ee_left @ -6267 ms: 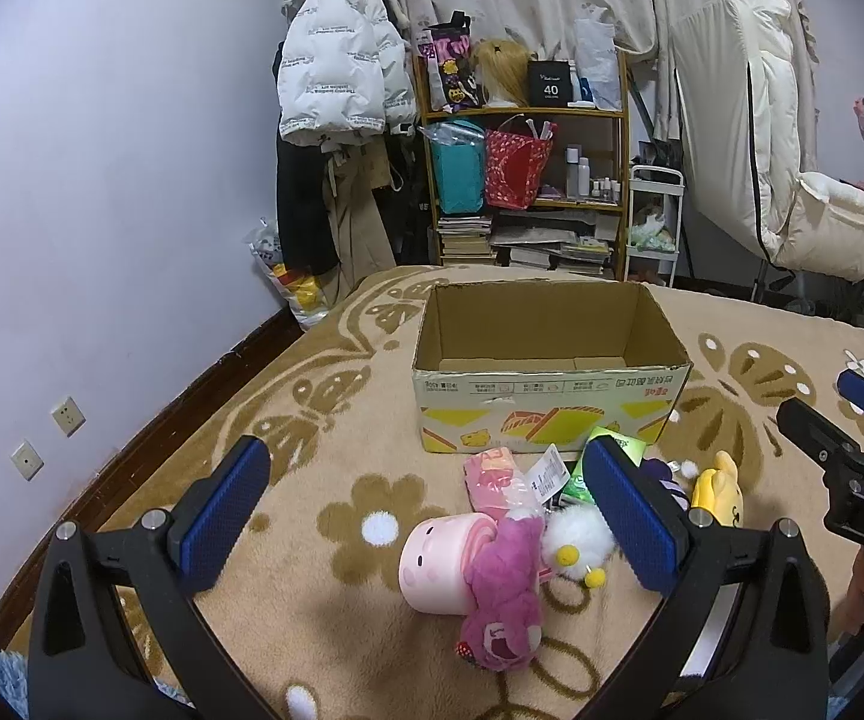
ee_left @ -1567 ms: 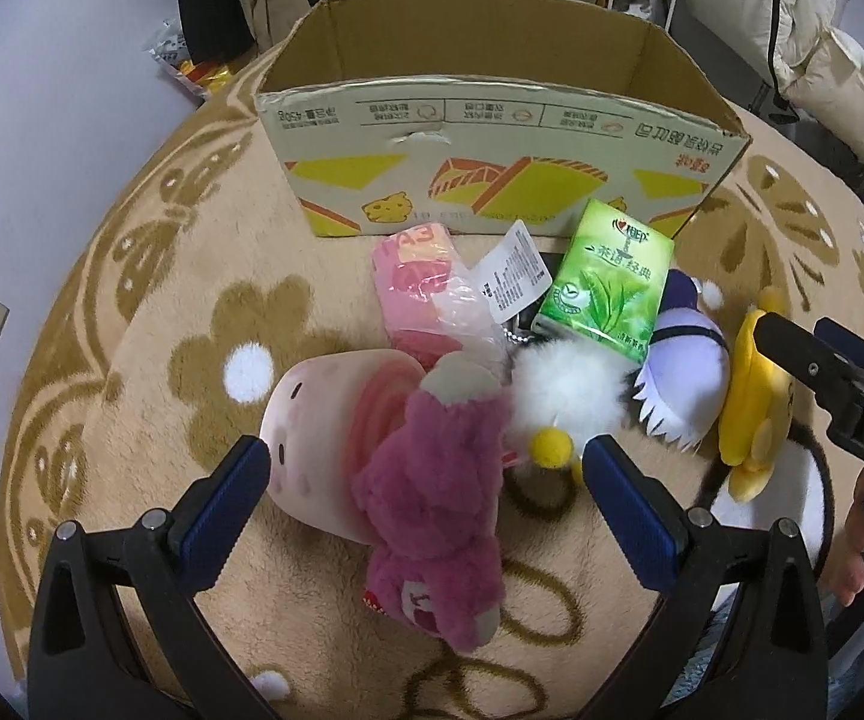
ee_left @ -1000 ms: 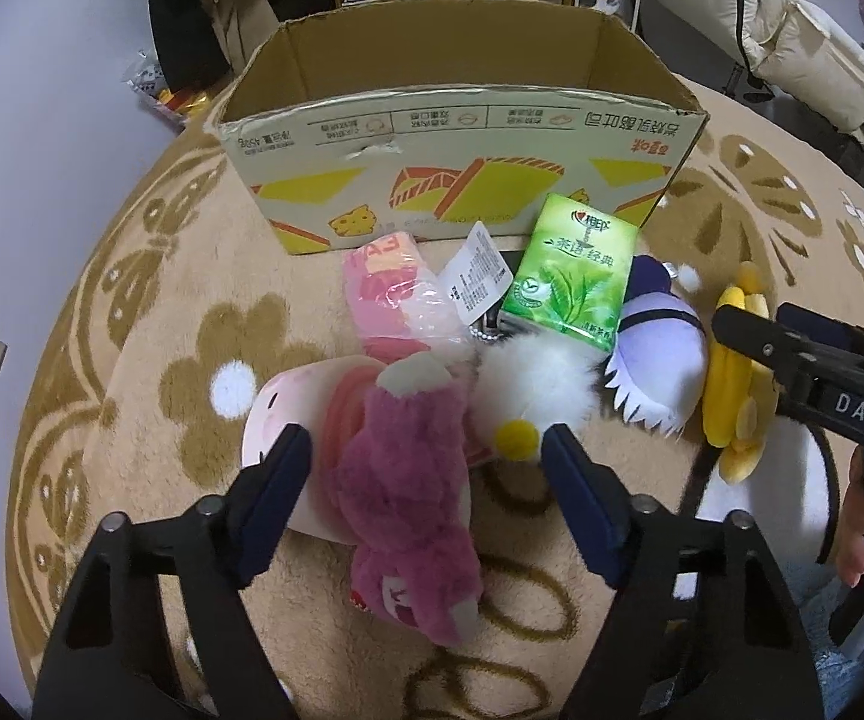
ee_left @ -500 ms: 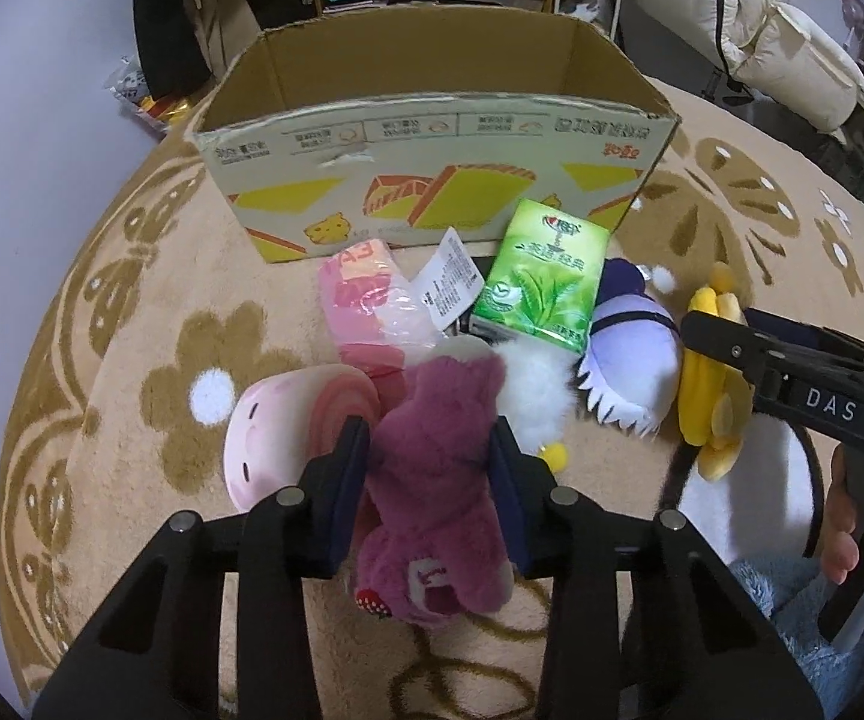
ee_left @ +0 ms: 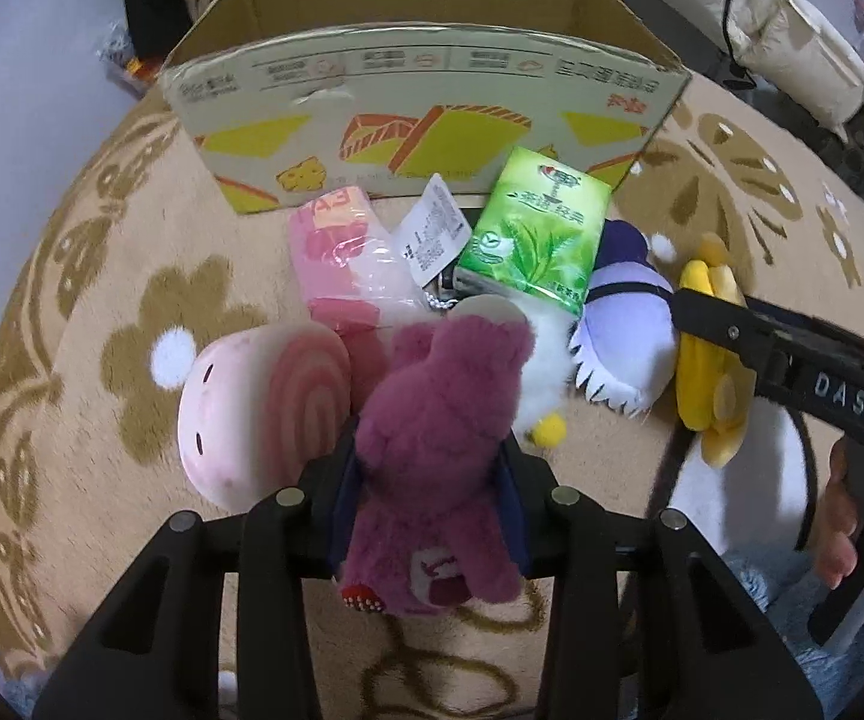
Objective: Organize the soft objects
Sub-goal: 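Grasp the pink bear with the left tool while the right tool grasps the yellow dog plush, then carry the pink bear and yellow dog into the box and release both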
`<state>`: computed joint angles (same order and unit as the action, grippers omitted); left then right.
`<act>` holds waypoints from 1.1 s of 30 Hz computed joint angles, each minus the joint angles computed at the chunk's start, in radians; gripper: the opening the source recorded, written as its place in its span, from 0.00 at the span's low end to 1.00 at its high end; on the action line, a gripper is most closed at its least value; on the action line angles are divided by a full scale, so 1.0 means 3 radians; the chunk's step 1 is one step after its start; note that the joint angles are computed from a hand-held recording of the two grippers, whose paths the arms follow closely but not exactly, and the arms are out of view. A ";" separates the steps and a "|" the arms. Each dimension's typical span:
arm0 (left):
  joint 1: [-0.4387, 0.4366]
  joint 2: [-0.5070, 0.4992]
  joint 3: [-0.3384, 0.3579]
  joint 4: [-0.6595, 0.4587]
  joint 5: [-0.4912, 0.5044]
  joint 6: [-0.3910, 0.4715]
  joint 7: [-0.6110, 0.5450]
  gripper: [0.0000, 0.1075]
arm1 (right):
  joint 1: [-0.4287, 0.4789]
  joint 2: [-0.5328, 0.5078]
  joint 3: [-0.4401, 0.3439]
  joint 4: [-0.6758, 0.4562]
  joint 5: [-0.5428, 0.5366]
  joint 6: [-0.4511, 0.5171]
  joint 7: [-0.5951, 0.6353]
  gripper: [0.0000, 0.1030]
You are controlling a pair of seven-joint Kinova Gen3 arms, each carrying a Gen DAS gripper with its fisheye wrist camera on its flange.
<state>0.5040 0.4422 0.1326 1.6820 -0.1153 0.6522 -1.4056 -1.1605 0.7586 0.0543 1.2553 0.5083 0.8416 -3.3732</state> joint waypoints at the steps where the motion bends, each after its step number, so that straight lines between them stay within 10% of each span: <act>1: 0.0026 -0.0007 -0.0015 0.0013 -0.0027 -0.0017 0.0017 0.35 | 0.0006 -0.0004 0.0000 0.0021 0.0000 -0.0033 -0.0012 0.67; 33: 0.0241 -0.0299 -0.0208 0.0318 -0.0660 -0.0426 0.0649 0.33 | -0.0215 -0.0072 0.0029 0.0039 0.0558 0.0189 -0.0324 0.54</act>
